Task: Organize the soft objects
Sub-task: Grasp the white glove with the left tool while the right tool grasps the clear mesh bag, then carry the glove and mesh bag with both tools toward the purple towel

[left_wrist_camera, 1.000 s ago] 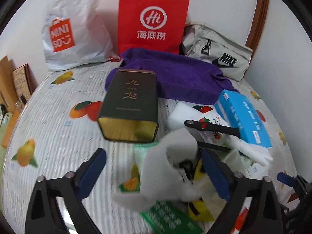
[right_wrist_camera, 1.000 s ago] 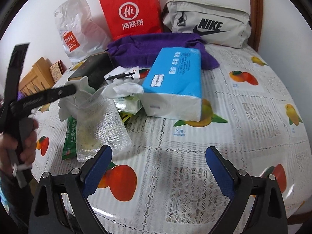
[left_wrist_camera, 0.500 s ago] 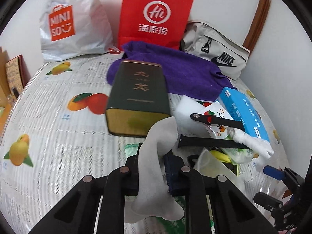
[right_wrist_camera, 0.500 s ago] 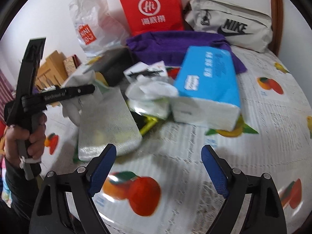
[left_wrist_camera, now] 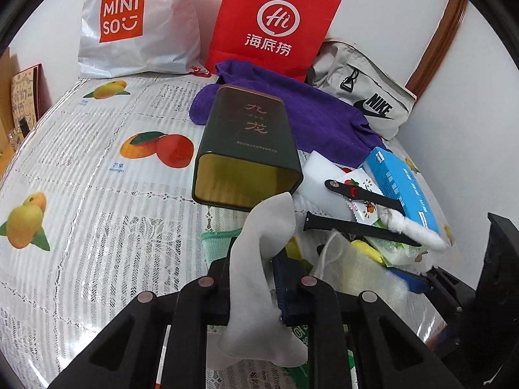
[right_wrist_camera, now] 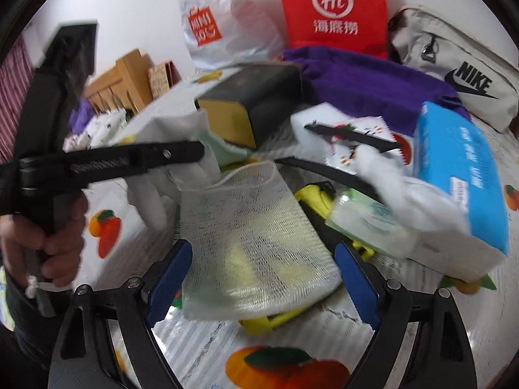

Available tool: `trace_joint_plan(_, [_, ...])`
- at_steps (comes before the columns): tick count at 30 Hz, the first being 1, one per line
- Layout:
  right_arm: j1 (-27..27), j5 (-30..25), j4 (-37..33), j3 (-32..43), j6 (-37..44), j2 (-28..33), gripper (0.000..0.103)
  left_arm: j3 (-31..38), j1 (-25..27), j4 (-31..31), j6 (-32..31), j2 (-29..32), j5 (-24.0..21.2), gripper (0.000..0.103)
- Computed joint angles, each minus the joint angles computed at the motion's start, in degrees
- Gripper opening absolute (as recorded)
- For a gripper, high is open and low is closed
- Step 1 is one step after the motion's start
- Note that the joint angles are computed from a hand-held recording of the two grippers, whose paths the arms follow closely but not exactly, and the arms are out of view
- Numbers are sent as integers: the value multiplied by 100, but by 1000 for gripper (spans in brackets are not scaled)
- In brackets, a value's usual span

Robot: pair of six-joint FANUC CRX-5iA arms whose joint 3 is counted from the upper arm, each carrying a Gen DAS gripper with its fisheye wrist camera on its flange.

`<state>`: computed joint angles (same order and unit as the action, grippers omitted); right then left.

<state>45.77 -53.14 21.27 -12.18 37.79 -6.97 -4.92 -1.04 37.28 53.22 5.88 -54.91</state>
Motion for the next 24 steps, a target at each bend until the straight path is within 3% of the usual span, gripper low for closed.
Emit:
trace_joint_plan(2, [47,91,216,-93,-42,9,83,-32,19,44,3,-4,9,18])
trace_joint_plan(3, [58,129,231,-134,1,-22,62,-49,34,62,-7,-10,15,18])
trace_joint_plan(4, [34,74,62,-57,176,-5,49,-49,39,60,-1,-9,27,20])
trace_joint_plan(6, [-10,197,-181,-66,327,-104,31,-56,39,-13,52,-27,87,24])
trace_joint_plan(8, [52,235,-128,-140,331,-206,19,-46,37,-71,117,-21,117,24])
trace_joint_plan(10, [174,174,131,-222,194,-269,18,-62,45,-74,140,-29,142,24])
trace_joint_plan(12, [247,123,238,-284,95,-370,8,-83,58,-84,139,-52,173,24])
trace_joint_plan(18, [348,208,404,-590,-415,-909,8,-248,138,-6,49,-211,246,24])
trace_joint_plan(24, [585,-281,937,-950,-1040,-1363,8,-460,106,-93,29,-309,340,24])
